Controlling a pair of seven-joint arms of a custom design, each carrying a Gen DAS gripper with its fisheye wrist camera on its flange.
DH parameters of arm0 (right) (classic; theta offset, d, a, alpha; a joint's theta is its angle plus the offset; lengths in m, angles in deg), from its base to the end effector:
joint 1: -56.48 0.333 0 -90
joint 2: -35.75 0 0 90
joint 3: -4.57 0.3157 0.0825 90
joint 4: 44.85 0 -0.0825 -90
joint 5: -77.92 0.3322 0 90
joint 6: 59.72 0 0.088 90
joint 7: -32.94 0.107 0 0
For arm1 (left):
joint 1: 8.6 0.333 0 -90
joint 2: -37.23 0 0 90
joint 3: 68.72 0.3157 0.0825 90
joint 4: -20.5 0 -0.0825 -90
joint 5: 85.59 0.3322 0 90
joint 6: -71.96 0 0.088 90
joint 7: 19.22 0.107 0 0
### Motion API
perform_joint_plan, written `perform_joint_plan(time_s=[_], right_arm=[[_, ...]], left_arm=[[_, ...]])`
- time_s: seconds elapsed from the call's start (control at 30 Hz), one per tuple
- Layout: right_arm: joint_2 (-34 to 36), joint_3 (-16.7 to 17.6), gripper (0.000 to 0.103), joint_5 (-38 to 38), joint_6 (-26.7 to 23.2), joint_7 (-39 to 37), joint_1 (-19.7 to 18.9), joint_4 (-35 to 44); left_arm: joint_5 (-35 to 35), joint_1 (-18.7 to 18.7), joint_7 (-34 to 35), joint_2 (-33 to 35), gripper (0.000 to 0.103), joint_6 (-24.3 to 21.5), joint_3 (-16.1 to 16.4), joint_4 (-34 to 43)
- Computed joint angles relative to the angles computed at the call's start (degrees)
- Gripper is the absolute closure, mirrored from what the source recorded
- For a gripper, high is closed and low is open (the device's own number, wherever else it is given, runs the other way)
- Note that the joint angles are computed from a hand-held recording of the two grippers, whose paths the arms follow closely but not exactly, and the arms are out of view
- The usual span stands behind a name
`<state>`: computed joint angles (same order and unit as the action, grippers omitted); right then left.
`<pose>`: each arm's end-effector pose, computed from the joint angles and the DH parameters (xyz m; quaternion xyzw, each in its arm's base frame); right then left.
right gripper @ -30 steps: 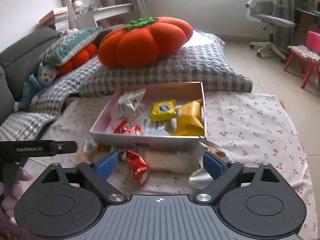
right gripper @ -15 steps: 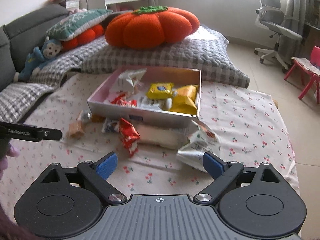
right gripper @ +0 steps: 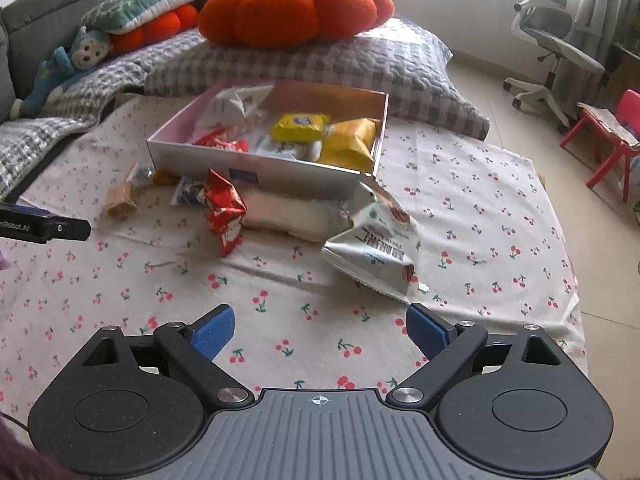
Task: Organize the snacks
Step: 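Withdraw both tools from the box toward the remaining snacks, then grasp the square wafer biscuit with the left tool while the right tool grasps the white pecan bag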
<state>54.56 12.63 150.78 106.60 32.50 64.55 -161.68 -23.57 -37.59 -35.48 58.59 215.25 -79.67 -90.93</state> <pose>0.5655 0.0985 0.3477 -0.8348 0.4104 -0.1598 0.3305 0.4581 -0.3802 0.3442 -0.7720 0.5434 -0.2304 0.2358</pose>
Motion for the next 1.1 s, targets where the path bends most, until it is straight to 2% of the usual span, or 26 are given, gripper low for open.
perform_joint_plan(time_s=[0.23,0.37,0.47,0.6,0.8,0.97,1.1], right_arm=[[2.92,-0.43,0.009,-3.07,-0.95,3.44,-0.55,2.58],[5.94,0.18,0.009,-3.58,0.83,3.82,-1.10,5.35],[8.17,-0.58,0.009,-7.53,1.30,8.86,-0.71,7.18],[10.39,-1.98,0.009,-14.13,-1.81,19.40,-0.76,9.75],[11.86,-0.18,0.009,-16.32,-4.52,26.44,-2.72,13.32],[13.46,-0.76,0.009,-18.78,-4.98,34.23,-1.85,16.34],[15.03,-1.41,0.009,-20.96,-5.10,41.40,-1.32,18.58]], left_arm=[[4.17,-1.15,0.23,2.54,0.001,-1.13,0.97,1.66],[5.12,-1.47,2.12,3.94,0.001,-1.62,1.19,2.78],[3.50,-1.09,4.51,5.01,0.001,-1.35,1.05,3.52],[3.35,-1.50,3.11,5.48,0.000,-1.14,1.90,3.97],[3.60,-1.64,-0.74,6.24,0.001,-0.26,2.70,5.64],[2.18,-2.19,-5.15,7.56,0.006,-2.22,3.36,8.44],[0.59,-2.50,-7.63,8.44,0.015,-4.18,3.68,10.40]])
